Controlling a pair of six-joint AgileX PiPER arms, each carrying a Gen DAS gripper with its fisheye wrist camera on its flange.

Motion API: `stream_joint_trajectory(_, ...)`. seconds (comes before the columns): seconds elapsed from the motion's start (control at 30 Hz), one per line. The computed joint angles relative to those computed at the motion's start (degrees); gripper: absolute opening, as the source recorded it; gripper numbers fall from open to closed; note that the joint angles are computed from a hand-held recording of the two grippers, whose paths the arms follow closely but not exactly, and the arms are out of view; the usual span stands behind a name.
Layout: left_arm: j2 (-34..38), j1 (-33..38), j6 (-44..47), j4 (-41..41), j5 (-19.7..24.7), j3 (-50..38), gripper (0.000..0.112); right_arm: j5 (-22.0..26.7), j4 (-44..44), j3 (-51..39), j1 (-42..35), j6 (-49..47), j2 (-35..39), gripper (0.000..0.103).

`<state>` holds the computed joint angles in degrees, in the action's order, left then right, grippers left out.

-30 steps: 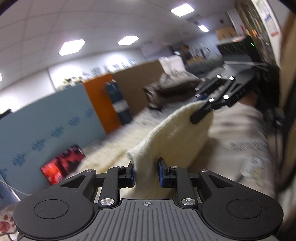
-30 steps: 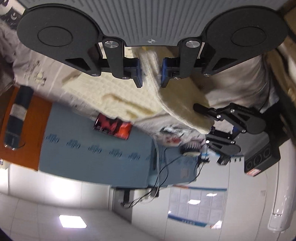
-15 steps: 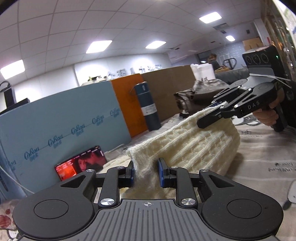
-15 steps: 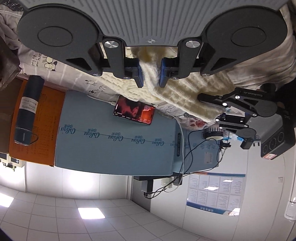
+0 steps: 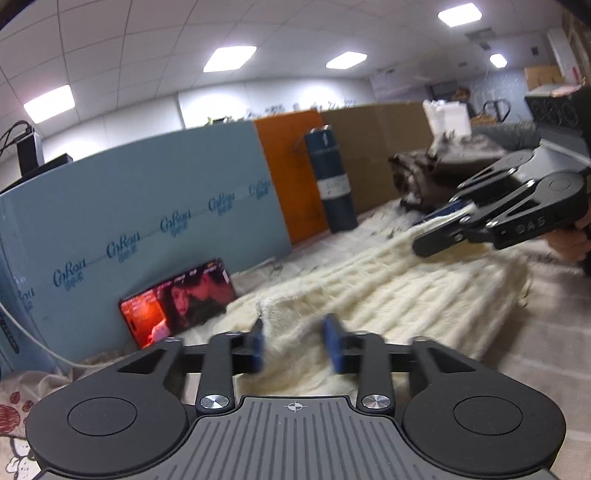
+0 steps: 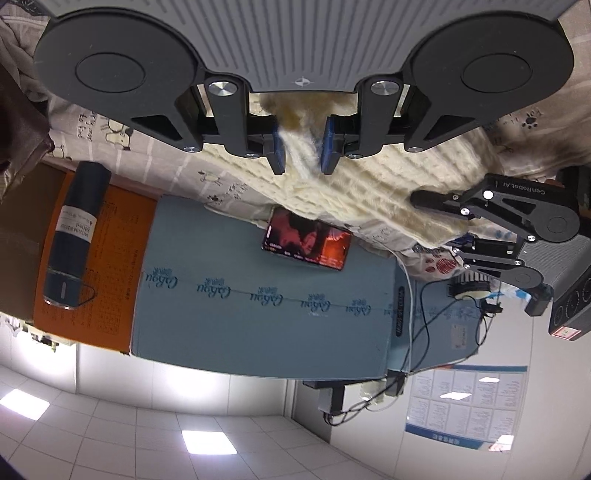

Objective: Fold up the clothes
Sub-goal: 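Grasp the sweater hem with the right tool while the left tool grasps beside it, then fold the hem toward the collar and open both tools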

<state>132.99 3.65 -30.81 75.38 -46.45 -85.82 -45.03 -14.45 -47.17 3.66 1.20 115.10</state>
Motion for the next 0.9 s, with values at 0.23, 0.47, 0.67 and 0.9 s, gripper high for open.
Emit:
stream_joint_trajectory(0.23,0.0,1.1,0.6,-4.5,2.5,-0.1,0.083,5.2,6.1,-2.2,0.8,-3.2,0.9,0.054)
stream_joint_trajectory(0.47,1.8,-1.2,-9.8,5.3,11.3,-5.6,0.086,12.2,13.9,-5.5,2.5,-9.6,2.2,0.068)
stream_joint_trajectory(0.67,-0.1,0.4,1.3,-5.4,7.1,-0.5,0.087,8.0,14.2,-2.6,2.2,-8.9,1.0,0.073)
stream_joint_trajectory(0.9,-4.3,8.5,11.9,-0.4,-11.2,7.3,0.089,-4.1,-3.9,11.2,-2.3,-2.7,-7.1,0.080)
